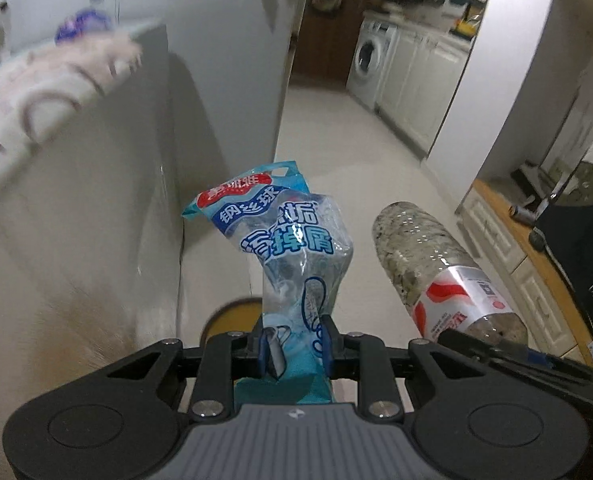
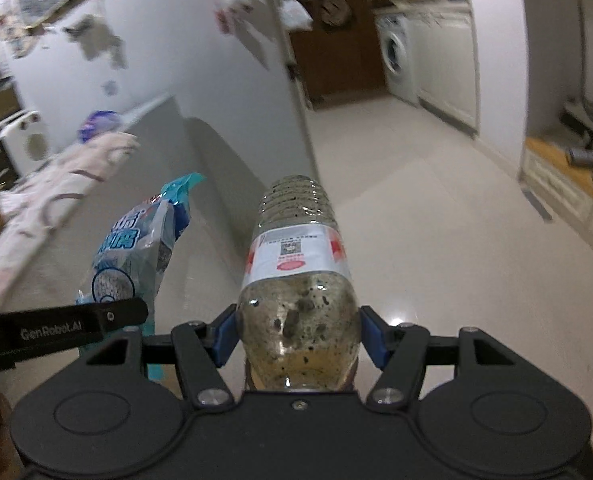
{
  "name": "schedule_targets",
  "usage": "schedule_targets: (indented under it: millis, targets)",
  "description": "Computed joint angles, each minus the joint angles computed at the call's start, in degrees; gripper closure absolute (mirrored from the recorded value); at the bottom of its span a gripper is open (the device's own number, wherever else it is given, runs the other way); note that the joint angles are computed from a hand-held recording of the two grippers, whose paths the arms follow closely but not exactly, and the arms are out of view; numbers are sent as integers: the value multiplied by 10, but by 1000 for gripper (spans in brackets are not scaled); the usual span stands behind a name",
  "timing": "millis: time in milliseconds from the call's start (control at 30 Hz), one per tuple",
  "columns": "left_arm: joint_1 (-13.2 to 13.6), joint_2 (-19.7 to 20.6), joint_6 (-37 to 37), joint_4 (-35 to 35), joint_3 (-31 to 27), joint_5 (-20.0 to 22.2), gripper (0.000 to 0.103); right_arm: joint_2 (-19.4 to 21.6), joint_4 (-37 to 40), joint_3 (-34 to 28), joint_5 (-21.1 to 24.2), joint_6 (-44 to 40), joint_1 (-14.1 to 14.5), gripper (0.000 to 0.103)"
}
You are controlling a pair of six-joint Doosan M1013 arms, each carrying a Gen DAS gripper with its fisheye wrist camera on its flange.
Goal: Collect trash
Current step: 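Carry the package and bottle with both tools over the wastebasket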
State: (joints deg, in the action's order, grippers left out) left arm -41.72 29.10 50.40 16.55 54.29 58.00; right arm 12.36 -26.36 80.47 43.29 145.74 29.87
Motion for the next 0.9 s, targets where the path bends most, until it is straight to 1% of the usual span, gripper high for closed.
schedule_targets:
  millis: [133,267,333,433,567,633,733,833,900]
  targets:
    - [23,48,15,-57,-38,27,77,36,41,-19,8,11,-17,40]
    - [45,100,42,-115,-85,65,77,80,72,-52,27,14,-26,40]
    - [53,127,57,-130,-114,89,77,105,71,-73,45,18,-26,40]
    - [61,159,73,-139,-144,118,76,134,108,-92,48,14,-33,40]
    - [73,188,91,-163,-162,145,76,165,166,-104,46,-16,-46,40]
    - [77,196,93,-172,-164,156,76,180,207,-112,50,-48,-53,40]
    - [84,221,102,-191,-187,194,76,202,260,-131,62,-103,-62,40]
    - [88,237,117,-200,-201,213,76,225,278,-151,85,-133,-69,39]
    - [89,252,127,-198,-219,228,76,243,287,-173,109,-139,-72,39]
